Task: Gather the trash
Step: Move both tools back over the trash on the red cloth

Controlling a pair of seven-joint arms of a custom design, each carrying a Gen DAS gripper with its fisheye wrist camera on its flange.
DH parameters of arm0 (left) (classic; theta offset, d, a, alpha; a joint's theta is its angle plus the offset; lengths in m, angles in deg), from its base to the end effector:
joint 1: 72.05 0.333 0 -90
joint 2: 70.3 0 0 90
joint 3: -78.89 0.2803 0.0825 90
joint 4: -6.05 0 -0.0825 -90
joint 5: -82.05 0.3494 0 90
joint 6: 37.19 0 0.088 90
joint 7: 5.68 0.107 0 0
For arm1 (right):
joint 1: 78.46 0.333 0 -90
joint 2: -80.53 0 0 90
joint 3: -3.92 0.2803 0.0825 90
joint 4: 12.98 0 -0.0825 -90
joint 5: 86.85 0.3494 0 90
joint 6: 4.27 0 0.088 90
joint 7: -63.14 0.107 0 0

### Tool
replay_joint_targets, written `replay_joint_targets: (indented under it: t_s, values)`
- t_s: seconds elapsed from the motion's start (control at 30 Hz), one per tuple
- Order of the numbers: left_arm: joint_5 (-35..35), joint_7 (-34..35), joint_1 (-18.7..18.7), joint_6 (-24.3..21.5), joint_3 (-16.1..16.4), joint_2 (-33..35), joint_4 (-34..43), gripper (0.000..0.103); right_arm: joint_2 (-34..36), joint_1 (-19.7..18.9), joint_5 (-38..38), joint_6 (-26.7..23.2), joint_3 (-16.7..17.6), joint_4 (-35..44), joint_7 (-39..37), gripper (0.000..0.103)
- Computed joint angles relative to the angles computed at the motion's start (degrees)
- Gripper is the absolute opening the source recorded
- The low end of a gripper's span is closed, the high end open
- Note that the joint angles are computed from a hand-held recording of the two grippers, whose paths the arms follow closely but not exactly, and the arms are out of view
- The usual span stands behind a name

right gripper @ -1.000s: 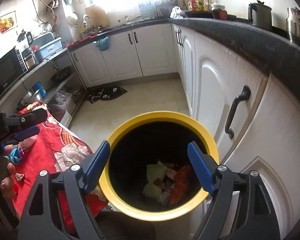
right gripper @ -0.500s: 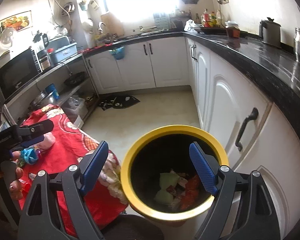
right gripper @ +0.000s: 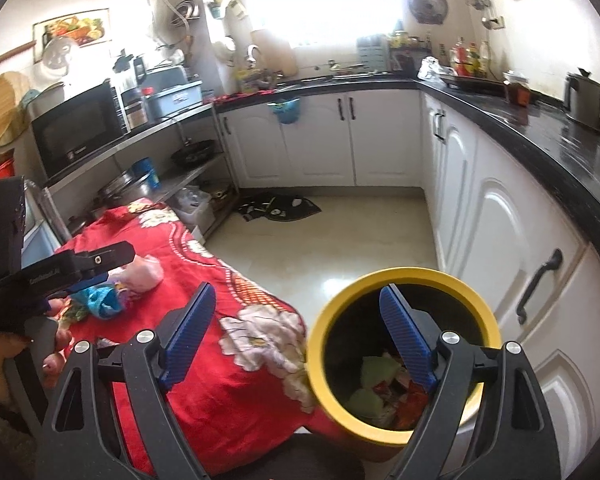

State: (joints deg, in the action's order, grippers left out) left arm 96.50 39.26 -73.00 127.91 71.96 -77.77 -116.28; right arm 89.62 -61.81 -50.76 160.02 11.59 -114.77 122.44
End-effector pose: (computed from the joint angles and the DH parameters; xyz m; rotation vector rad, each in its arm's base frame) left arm 0.5277 -0.0904 0.5464 -2.1053 1.3523 -1.0254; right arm 0.5770 0.2186 0.5463 -1.8262 1.1825 -0.4264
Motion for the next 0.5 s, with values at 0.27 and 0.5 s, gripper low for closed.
replay_joint_targets:
  t_s: [0.27,0.5]
  values:
    - [2.3,-3.3,2.5,0.6,0.5,-4.5,-4.4,0.092,0.8,1.5,-0.8,-1.6,1.1,2.0,-1.2,0.081]
    - [3.8,-5.0,4.6,0.8,0.8,-8.0,-7.7,0.092,1.9,3.1,-1.4,-3.2,2.0,4.3,-2.4,0.081]
